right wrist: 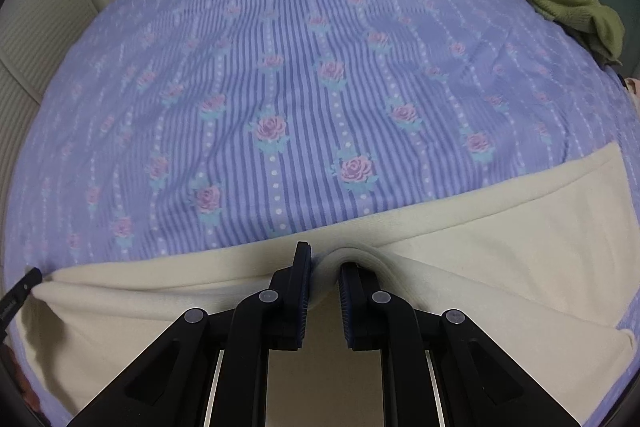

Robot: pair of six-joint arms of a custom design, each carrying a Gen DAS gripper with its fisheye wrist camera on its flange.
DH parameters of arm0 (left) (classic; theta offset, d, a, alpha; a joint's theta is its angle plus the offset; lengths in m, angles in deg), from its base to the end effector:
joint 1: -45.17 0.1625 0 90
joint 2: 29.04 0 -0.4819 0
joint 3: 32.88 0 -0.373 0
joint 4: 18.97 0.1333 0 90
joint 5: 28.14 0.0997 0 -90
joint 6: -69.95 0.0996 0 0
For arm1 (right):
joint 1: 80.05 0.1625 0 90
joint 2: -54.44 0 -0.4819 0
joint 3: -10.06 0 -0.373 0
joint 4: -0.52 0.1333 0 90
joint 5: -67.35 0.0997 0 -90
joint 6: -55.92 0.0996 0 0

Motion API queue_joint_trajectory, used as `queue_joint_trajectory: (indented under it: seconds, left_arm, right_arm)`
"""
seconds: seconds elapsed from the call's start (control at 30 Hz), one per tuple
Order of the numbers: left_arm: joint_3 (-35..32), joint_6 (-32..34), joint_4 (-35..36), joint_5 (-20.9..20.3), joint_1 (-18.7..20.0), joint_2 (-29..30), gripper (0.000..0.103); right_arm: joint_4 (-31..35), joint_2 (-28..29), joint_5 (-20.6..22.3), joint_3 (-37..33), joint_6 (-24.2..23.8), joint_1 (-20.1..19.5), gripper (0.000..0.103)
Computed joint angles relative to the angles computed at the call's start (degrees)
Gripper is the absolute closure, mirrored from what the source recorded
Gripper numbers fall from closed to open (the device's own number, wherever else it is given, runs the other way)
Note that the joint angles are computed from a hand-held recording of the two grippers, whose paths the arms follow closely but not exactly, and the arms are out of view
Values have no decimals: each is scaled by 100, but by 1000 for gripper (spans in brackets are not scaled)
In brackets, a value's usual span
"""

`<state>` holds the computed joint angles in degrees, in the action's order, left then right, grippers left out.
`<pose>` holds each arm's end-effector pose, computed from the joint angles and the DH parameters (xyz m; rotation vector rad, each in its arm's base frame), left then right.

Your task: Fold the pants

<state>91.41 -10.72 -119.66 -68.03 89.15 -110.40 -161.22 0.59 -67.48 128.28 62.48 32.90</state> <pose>-0.1391 -0.4257 0.2777 -0.3704 2.1829 -0.6322 0.2739 -0.4851 0.1581 0.2774 -2.3710 0.3993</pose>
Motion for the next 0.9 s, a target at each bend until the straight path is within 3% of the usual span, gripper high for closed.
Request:
queue_joint_trajectory:
  seconds: [0.13, 0.2, 0.27, 0.3, 0.33, 0.4, 0.5, 0.7, 0.9]
  left_arm:
    - [-135, 191, -173, -187, 270, 162, 89]
    - [-203, 183, -150, -282, 300, 193, 85]
    - [-233, 150, -78, -300, 191, 121, 64]
    - [-238, 87, -13, -216, 103, 64, 29]
    - [-242, -86, 181, -79, -52, -15, 15]
    - [-292, -387, 611, 84, -369, -168, 14]
    - [-312, -222, 699, -204, -793, -407, 14]
    - [-417, -182, 1329, -599, -1886, -686, 14]
    - [-761, -17, 1786, -887, -3061, -512, 14]
  right_arm:
    - [265, 88, -102, -89, 192, -10, 84]
    - [432, 61, -14, -134, 224, 25, 70]
    - [505, -55, 367, -123, 216, 66, 41]
    - [512, -95, 443, -120, 215, 112, 37]
    - [533, -154, 483, -108, 222, 195, 36]
    - [702, -334, 624, -76, 327, 334, 36]
    - [763, -629, 858, 60, 325, 550, 36]
    - [1174, -1470, 728, 333, 239, 1173, 36]
    - [2091, -2515, 508, 491, 938, 1858, 36]
